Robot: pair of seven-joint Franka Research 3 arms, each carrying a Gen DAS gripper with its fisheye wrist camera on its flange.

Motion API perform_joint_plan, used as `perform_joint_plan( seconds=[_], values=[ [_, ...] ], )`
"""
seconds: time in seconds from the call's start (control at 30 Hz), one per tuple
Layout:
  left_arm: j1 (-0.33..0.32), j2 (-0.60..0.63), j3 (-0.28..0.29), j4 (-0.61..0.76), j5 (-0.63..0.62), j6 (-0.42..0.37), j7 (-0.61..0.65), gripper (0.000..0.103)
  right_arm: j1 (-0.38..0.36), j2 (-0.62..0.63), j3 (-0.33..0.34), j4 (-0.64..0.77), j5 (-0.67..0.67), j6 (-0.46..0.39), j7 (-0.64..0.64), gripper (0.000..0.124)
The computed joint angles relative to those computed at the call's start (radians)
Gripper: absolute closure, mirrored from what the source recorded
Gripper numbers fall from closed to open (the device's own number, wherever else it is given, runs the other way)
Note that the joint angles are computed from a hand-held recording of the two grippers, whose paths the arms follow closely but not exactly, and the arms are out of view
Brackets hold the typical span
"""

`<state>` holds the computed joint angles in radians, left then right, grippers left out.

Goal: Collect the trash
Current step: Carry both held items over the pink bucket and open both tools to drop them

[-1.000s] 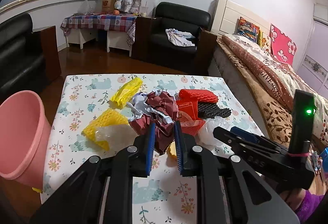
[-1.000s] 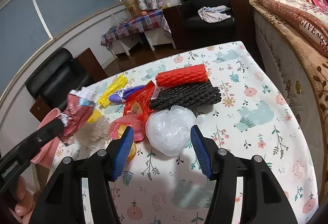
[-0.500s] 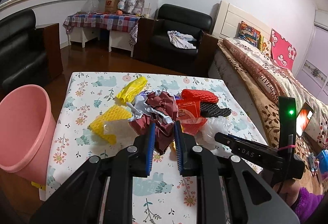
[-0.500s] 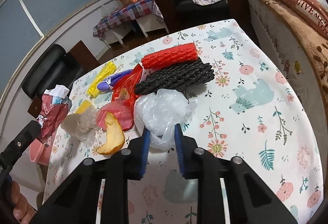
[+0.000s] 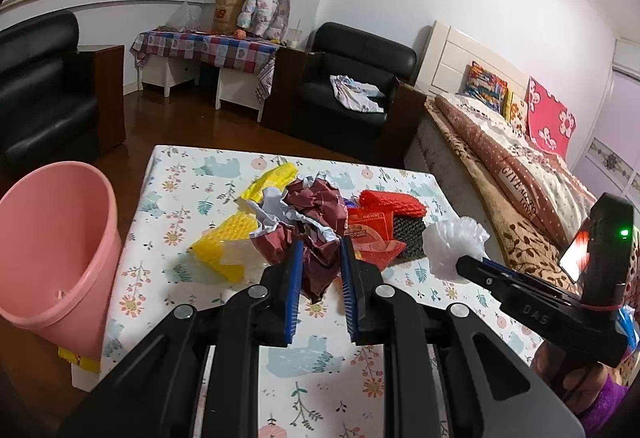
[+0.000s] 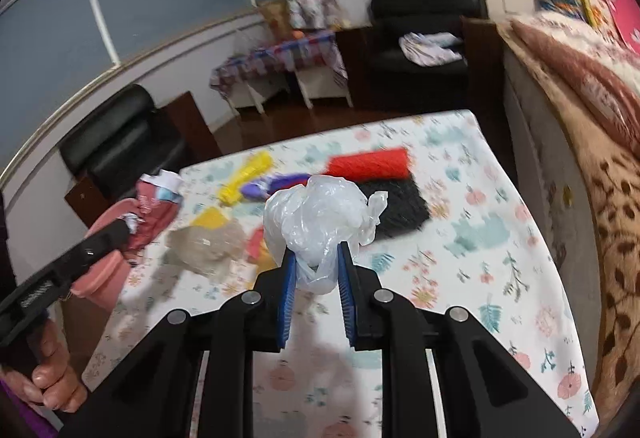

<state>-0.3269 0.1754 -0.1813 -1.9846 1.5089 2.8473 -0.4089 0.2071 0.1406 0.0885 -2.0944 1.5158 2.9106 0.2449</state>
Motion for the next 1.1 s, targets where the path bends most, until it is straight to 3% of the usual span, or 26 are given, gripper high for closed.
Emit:
perform_joint_plan(
  seconds=[0.33,0.5,0.73,0.93,1.1],
  values=[
    [0.043,-0.125,-0.014,-0.128,0.088,-0.064,-0.162,0.085,0.055,0.001,0.037,0.055,-0.087,-0.064,0.024,0.104],
    [0.078,-0.203,-0.028,-0.211,0.073,-0.128,-0.187,0.085,0.094,0.027,0.068,0.105,-0.13,-0.052,0.018,0.104],
    [0.125,-0.317,-0.05,-0.332,0.018,-0.225,-0.177,0.085,0.146,0.088,0.11,0.183,-0.261,-0.058,0.102,0.104],
    [0.169,-0.378,-0.053,-0.412,-0.011,-0.234,-0.198,0.085,0.175,0.15,0.155,0.255,-0.379,-0.075,0.185,0.104],
    [0.205,-0.398,-0.042,-0.462,-0.032,-0.193,-0.231,0.085,0.21,0.208,0.171,0.301,-0.511,-0.07,0.276,0.104]
  ],
)
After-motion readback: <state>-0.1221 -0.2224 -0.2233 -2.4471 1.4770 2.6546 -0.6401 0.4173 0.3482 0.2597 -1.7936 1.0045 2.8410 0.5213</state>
